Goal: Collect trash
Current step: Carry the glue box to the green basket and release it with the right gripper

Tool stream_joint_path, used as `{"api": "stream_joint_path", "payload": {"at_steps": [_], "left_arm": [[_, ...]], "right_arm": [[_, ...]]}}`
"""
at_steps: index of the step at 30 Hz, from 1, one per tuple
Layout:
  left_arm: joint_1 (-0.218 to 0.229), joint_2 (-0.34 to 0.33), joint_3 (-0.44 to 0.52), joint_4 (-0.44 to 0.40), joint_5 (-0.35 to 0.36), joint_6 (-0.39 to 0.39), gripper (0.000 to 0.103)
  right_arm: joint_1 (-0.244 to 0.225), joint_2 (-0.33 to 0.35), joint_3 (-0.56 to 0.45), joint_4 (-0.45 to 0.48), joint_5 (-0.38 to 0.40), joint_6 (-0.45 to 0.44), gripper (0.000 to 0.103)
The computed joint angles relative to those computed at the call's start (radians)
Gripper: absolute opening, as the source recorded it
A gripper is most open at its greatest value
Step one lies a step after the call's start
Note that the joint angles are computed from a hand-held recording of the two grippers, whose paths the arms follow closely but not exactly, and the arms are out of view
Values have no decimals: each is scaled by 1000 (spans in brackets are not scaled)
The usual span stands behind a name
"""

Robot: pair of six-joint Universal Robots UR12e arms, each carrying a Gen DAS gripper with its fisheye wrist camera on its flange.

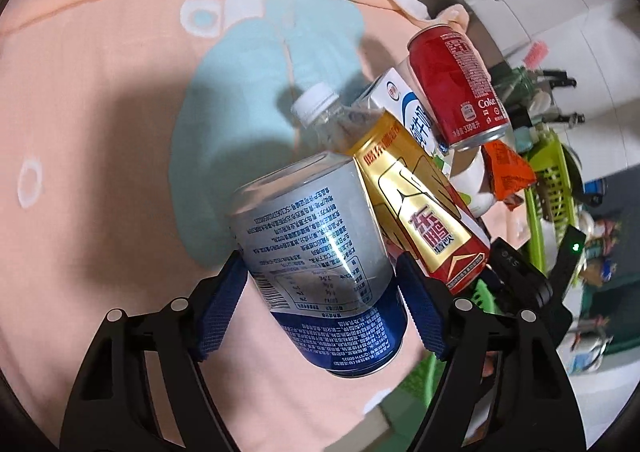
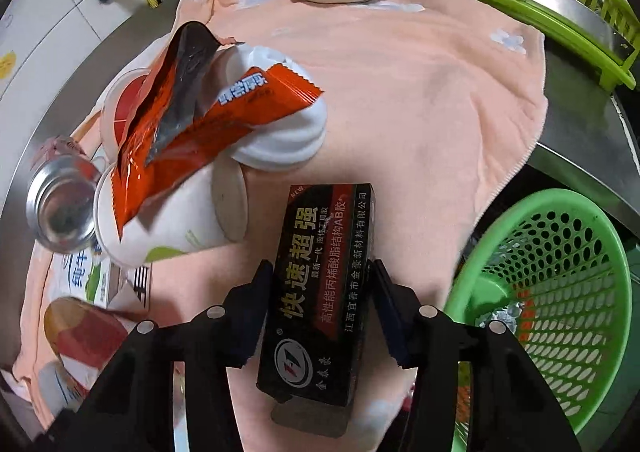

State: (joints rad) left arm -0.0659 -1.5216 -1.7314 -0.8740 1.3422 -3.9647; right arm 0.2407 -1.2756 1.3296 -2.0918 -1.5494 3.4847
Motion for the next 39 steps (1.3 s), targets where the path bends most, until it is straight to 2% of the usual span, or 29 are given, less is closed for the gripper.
{"api": "stream_joint_path", "payload": {"at_steps": [4, 11, 19, 24, 26, 28, 30, 32, 35, 39], "left_arm": [[13, 16, -11, 16, -11, 58, 74], [32, 48, -51, 82, -102, 87, 74], [-2, 38, -46, 142, -214, 145, 74], [-55, -17, 13, 159, -269, 187, 74], [-73, -40, 38, 160, -282, 203, 74], [-98, -71, 72, 156, -292, 222, 74], [-116, -97, 100, 147, -308, 242, 74], [-139, -129, 136, 131, -322, 270, 74], [-174, -176, 191, 97, -317, 319, 74], [-218, -244, 262, 23, -320, 377, 74]], "right_arm": [[-24, -49, 67, -67, 48, -40, 46], [-95, -140, 186, -149, 139, -86, 46], [-180, -231, 310, -126, 71, -114, 46], [-207, -250, 356, -120, 11, -131, 47], [-222, -256, 371, -116, 25, -132, 47], [-229, -262, 387, -130, 8, -129, 48], [-240, -269, 399, -139, 24, -122, 53], [-251, -279, 412, -152, 40, -121, 61], [-260, -295, 430, -177, 29, -125, 62], [-286, -334, 463, -211, 57, -118, 68]]}}
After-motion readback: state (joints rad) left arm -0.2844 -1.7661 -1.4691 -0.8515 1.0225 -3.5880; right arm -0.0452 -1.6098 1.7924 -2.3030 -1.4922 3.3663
